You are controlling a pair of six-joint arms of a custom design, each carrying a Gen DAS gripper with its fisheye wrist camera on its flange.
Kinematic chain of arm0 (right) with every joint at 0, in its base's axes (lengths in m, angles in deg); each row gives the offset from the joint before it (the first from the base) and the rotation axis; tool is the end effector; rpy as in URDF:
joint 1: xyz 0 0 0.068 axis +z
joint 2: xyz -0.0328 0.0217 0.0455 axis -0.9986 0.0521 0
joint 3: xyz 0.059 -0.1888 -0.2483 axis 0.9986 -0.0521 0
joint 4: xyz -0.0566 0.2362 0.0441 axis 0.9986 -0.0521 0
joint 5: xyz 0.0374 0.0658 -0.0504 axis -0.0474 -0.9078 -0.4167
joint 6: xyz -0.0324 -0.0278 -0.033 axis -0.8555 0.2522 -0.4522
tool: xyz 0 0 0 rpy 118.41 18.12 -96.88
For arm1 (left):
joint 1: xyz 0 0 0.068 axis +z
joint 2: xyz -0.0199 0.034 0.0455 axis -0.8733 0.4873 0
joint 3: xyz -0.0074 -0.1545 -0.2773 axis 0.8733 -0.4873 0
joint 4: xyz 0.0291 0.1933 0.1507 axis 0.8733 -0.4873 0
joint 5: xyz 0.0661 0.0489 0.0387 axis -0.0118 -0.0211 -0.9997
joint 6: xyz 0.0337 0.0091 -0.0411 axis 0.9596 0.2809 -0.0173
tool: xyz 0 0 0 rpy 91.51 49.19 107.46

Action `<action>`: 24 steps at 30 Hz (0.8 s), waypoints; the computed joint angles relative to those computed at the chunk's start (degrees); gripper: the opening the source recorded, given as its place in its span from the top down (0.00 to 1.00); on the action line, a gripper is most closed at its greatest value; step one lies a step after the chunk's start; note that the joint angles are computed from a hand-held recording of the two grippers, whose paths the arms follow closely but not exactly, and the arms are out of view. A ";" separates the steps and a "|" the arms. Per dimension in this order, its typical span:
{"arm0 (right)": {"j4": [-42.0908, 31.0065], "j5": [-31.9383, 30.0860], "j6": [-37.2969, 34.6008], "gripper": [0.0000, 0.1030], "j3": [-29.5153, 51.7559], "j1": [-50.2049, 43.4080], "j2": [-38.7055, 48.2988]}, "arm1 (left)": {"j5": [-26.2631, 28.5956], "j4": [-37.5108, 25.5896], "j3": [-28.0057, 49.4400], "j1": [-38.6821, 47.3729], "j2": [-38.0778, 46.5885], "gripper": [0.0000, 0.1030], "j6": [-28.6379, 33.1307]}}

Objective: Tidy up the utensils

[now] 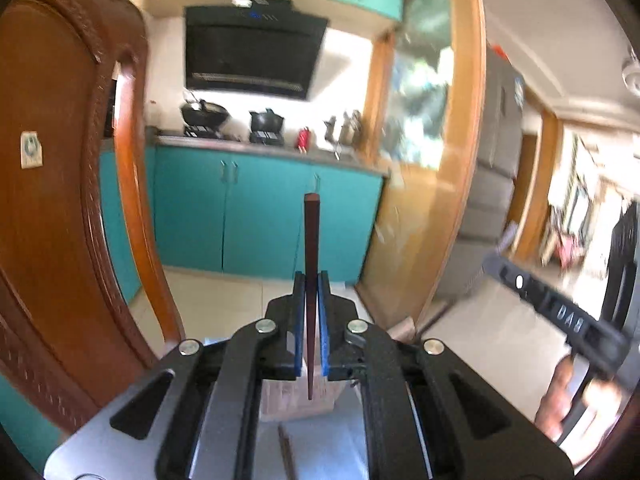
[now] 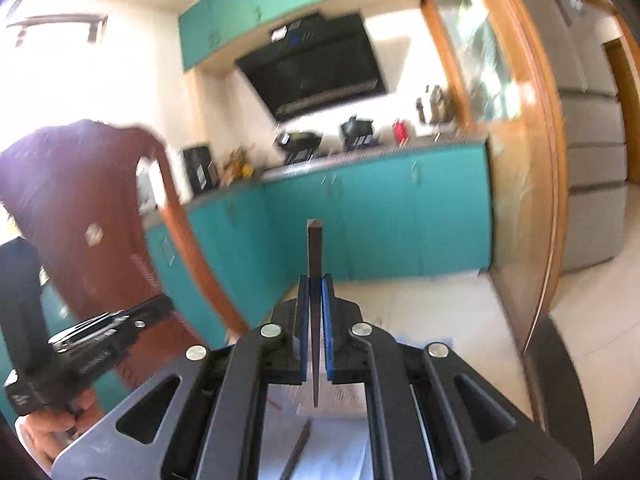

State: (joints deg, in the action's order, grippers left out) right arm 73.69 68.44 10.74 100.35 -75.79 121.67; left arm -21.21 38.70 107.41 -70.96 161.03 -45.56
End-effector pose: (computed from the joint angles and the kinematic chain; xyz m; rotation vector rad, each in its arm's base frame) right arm 0.2418 0.0428 0.3335 0.2125 1.7890 0.2374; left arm 0.3845 -0.0830 0.3329 0.3865 1.8261 -0.5449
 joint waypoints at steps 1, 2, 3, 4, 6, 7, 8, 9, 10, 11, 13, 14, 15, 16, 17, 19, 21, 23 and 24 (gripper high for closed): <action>1.20 1.05 0.85 0.93 0.88 -0.15 1.14 | -0.19 1.81 0.75 0.26 1.14 0.94 -2.00; 2.59 1.07 1.83 0.93 1.25 -0.75 2.33 | -0.62 4.03 0.92 0.47 2.02 0.94 -3.90; 4.83 1.36 2.63 0.93 1.05 -1.20 3.55 | -1.33 5.76 0.48 0.58 2.28 0.94 -5.02; 7.68 1.82 2.81 0.93 0.31 -1.57 4.66 | -2.91 8.30 0.56 0.39 3.77 0.94 -6.20; 13.56 4.61 2.80 0.93 -0.68 -1.32 8.45 | -6.09 10.93 3.01 -0.53 8.71 0.94 -5.95; 15.58 4.74 2.94 0.93 -0.47 -1.76 10.95 | -7.26 10.40 4.66 -1.02 10.71 0.94 -5.32; 17.10 4.45 3.10 0.93 -0.59 -2.05 13.21 | -8.53 8.43 6.86 -1.92 13.19 0.94 -4.32; 17.90 4.09 3.11 0.93 -0.11 -2.11 15.90 | -8.59 6.93 8.30 -2.35 14.69 0.94 -3.78; 18.94 4.01 3.18 0.93 0.03 -1.95 18.19 | -8.48 5.57 9.51 -2.65 15.76 0.93 -3.24; 20.05 3.14 2.91 0.93 0.18 -2.08 20.38 | -8.81 4.32 10.39 -3.22 16.76 0.93 -2.19; 20.64 2.52 1.89 0.93 0.37 -1.68 22.71 | -10.84 3.46 11.23 -4.22 17.88 0.93 -0.52; 20.51 2.99 1.17 0.93 0.46 -1.47 23.64 | -11.22 3.18 11.08 -4.48 17.98 0.93 0.10; 20.35 3.24 0.70 0.93 0.44 -1.37 23.90 | -11.27 2.88 10.97 -4.58 18.02 0.93 0.40; 20.22 3.67 0.17 0.92 0.31 -1.33 23.98 | -11.29 2.63 10.74 -4.66 17.97 0.93 0.27; 20.28 4.26 -0.20 0.87 0.04 -1.29 23.71 | -11.29 2.52 10.36 -4.63 17.78 0.91 -0.27; 20.69 4.84 -0.16 0.69 -1.05 -1.38 22.35 | -10.55 2.01 10.22 -4.33 17.38 0.82 -0.87; 23.34 4.77 1.33 0.59 -3.97 -2.16 19.69 | -9.52 2.85 8.33 -3.79 15.96 0.66 -0.93; 24.45 3.12 2.19 0.59 -6.64 -3.26 16.01 | -8.30 5.48 4.78 -3.22 13.74 0.56 -0.71; 25.03 2.58 2.23 0.59 -7.74 -3.53 14.75 | -8.20 7.15 2.68 -2.88 12.29 0.55 -0.54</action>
